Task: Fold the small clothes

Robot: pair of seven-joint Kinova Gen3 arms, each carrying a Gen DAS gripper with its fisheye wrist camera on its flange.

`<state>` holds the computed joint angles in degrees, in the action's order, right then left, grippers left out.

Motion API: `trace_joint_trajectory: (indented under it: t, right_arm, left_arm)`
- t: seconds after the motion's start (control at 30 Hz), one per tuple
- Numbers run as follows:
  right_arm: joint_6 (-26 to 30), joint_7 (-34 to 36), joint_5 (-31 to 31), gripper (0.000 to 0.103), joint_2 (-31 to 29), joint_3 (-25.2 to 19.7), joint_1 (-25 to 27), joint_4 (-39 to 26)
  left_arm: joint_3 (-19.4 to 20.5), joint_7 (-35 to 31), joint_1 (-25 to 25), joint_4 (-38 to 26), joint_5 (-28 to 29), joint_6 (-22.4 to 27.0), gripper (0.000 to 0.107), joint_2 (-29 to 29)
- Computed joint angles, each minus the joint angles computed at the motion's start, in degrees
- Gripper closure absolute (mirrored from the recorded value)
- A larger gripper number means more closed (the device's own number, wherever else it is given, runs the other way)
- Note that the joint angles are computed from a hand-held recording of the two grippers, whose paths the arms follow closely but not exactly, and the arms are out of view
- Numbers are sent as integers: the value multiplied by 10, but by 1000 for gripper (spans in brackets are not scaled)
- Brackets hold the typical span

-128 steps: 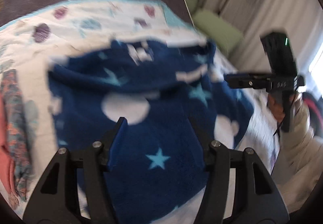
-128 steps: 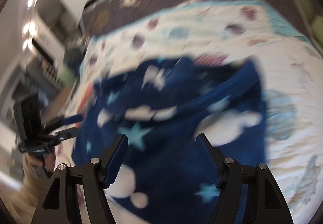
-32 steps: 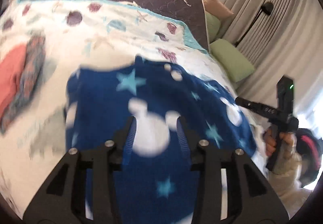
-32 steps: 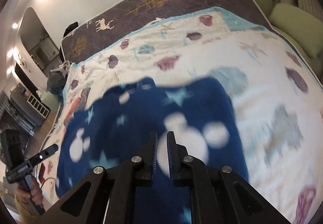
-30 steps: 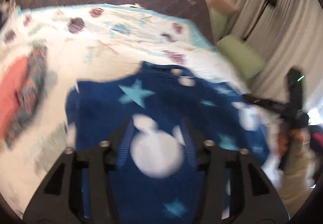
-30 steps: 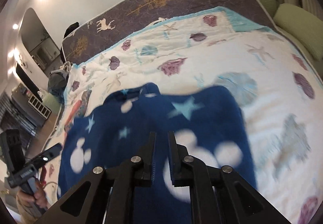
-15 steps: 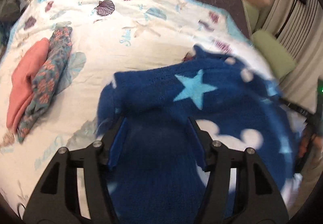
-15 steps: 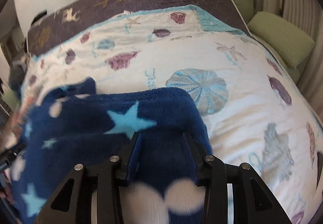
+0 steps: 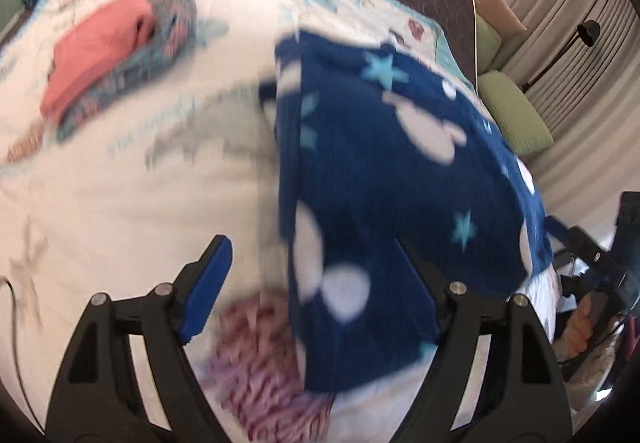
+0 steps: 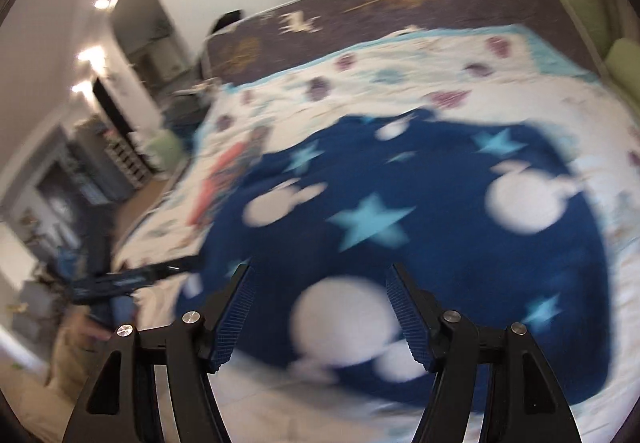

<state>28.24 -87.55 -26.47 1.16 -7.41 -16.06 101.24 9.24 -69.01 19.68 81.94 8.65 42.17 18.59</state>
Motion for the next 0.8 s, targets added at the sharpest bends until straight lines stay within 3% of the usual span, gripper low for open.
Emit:
trace_joint_trajectory:
  t: [0.1,0.23,0.3,0.47,0.6,0.8]
  right_arm:
    - [63,-70,49,28,52,62,-79,-26]
    - [53,-163,138,28,51,129,-174,-10]
    - [71,-210,182,28,45,114,-173,-19]
    - [69,-325,284,28,19,-5,-91,-11]
    - [88,-365,363,28,6,-17,-113,-15]
    - [86,-355,347,28,8,-34,-105,-17]
  left_arm:
    - [5,-3,-5,18,15,1,27,-4]
    - [5,-6,8,19,-1,2,27,-11]
    - [6,-7,11,19,-1,3,27,-13]
    - [12,-14,11,26,9,-8,27,-20]
    - [11,-22,9,23,12,-7,27,-18]
    - [16,-39,-6,36,39,-17,27,-24]
